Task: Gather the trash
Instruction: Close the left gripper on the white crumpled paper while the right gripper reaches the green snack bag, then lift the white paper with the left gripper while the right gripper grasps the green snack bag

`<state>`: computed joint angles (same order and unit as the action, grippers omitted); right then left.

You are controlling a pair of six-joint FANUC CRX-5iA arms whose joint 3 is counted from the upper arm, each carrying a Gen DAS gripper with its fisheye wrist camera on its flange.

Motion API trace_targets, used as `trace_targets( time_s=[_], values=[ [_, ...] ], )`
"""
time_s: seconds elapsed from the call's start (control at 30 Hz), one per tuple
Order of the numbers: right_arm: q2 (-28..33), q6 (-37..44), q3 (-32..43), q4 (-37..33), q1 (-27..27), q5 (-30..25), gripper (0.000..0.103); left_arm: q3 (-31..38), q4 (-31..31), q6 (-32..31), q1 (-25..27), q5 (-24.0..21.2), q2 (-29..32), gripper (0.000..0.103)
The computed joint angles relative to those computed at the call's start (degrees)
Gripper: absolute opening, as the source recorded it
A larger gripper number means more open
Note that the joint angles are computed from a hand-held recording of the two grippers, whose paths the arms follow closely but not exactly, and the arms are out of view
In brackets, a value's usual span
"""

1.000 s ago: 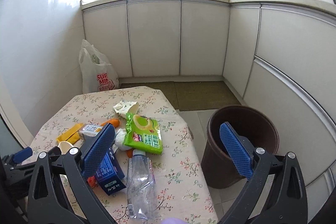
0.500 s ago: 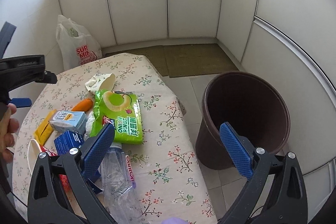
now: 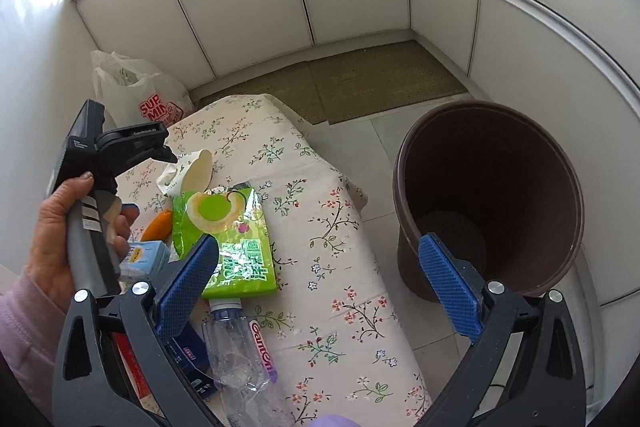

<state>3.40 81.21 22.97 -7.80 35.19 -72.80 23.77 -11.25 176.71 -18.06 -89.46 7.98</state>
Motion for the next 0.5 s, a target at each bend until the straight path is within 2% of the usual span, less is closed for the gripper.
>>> trace_targets(
  time_s=[0.13,0.23,0.3,0.33,0.4,0.5],
  values=[
    [0.35,-0.54,-0.16,1.25,0.25,0.46,0.096,1.76,-1.58,-0.01,-0.18,-0.1,2.05,0.096],
    [0.84,-0.71,0.49,0.65,-0.29,-0.06,0.096,1.35,-1.11,1.36,-0.23,2.13,2.69,0.077],
    [1.36,-0.76,1.24,-0.18,-0.77,-0.95,0.096,0.26,-0.07,1.61,-0.09,4.25,2.59,0.058],
    [1.59,-0.84,1.57,-0.53,-0.93,-1.35,0.096,0.69,-0.73,2.05,-0.63,4.07,2.8,0.057],
    [1.66,-0.82,1.73,-0.64,-0.99,-1.68,0.096,2.97,-3.64,2.08,-2.27,2.12,3.52,0.043],
    [1.44,-0.37,1.64,-0.19,-0.68,-1.7,0.096,5.21,-5.42,-0.26,-3.69,0.78,3.78,0.029]
  ],
)
